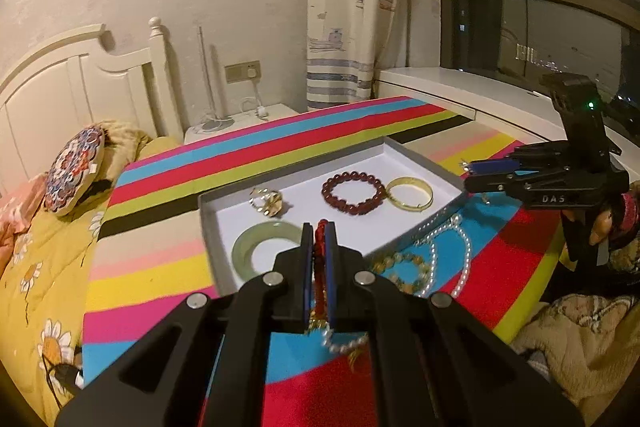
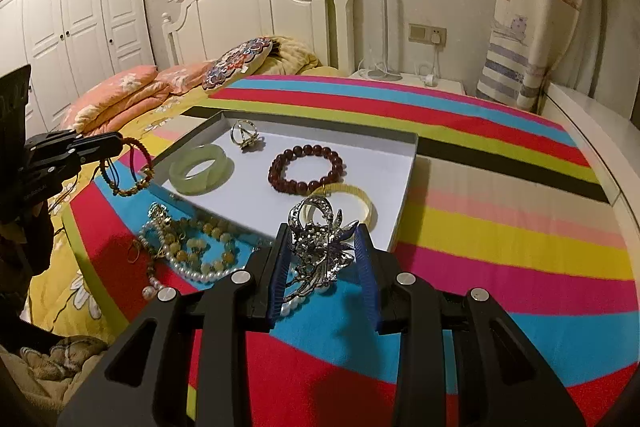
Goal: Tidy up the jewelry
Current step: 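Place red cord bracelet in box with left tool while right tool places brooch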
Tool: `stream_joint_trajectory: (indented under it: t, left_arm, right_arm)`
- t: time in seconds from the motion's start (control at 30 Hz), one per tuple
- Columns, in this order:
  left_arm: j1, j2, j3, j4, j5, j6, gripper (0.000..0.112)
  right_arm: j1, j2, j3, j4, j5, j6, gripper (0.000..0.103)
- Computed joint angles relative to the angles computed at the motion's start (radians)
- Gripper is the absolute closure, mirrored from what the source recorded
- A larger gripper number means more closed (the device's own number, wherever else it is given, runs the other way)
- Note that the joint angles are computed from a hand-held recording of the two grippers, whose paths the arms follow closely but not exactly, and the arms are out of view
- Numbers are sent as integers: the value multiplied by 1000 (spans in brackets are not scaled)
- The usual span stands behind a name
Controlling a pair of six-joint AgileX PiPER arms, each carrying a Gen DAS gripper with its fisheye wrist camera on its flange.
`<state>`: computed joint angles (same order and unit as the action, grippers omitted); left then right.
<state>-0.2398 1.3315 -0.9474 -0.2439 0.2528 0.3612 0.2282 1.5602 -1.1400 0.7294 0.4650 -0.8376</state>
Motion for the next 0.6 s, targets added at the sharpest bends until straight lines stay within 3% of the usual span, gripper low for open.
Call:
stream_joint_trajectory:
  t: [0.3,0.6]
  left_arm:
    - [-31,159,-178,-31,73,34,107]
    - [-88,345,-400,230,180,-178,107]
  right_arm:
    - [21,144,-201,-131,40,141,70]
    - [42,324,-465,-308,138,343,70]
